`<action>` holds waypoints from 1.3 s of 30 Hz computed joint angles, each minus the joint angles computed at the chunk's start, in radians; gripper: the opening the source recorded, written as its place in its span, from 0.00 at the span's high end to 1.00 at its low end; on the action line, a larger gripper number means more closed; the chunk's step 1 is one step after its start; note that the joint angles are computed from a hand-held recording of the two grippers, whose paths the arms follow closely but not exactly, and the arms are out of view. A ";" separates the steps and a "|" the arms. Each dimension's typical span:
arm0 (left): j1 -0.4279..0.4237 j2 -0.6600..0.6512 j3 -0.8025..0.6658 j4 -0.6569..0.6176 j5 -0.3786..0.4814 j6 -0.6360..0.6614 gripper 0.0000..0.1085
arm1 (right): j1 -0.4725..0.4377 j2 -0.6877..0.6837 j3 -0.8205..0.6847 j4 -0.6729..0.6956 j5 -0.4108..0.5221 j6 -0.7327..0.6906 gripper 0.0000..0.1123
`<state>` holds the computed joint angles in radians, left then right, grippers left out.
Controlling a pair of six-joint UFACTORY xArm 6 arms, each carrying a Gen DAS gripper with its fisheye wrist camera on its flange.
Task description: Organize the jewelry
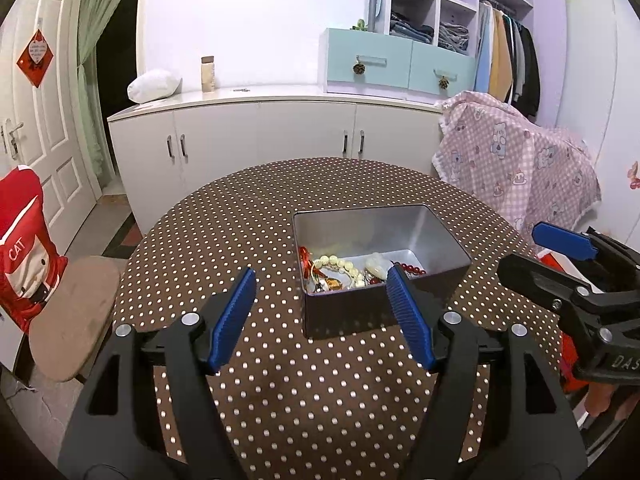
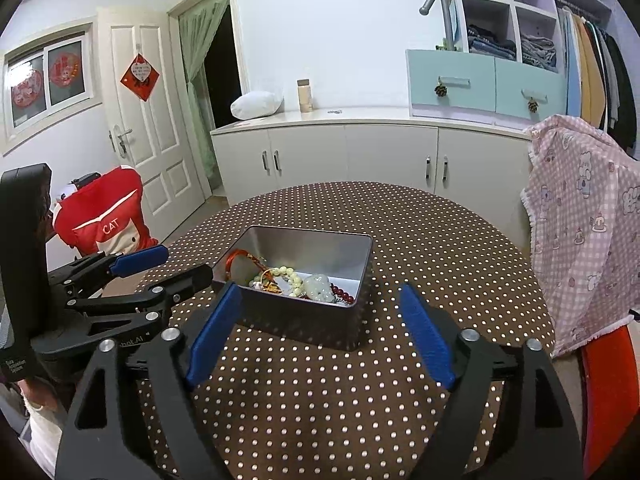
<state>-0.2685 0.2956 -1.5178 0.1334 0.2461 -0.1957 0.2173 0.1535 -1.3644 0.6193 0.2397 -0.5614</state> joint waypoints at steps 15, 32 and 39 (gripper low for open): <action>-0.003 -0.176 0.193 0.339 -0.074 -0.328 0.30 | 0.038 -0.170 0.187 0.082 -0.112 -0.075 0.18; -0.011 -0.315 0.267 0.763 -0.119 -0.706 0.23 | 0.084 -0.300 0.290 0.265 -0.201 -0.266 0.16; -0.013 -0.335 0.278 0.841 -0.122 -0.785 0.23 | 0.093 -0.324 0.304 0.321 -0.219 -0.329 0.16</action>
<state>-0.2815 -0.0389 -1.2396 0.9742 0.1238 -0.9805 0.3106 -0.1700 -1.0607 0.9401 0.0211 -0.8903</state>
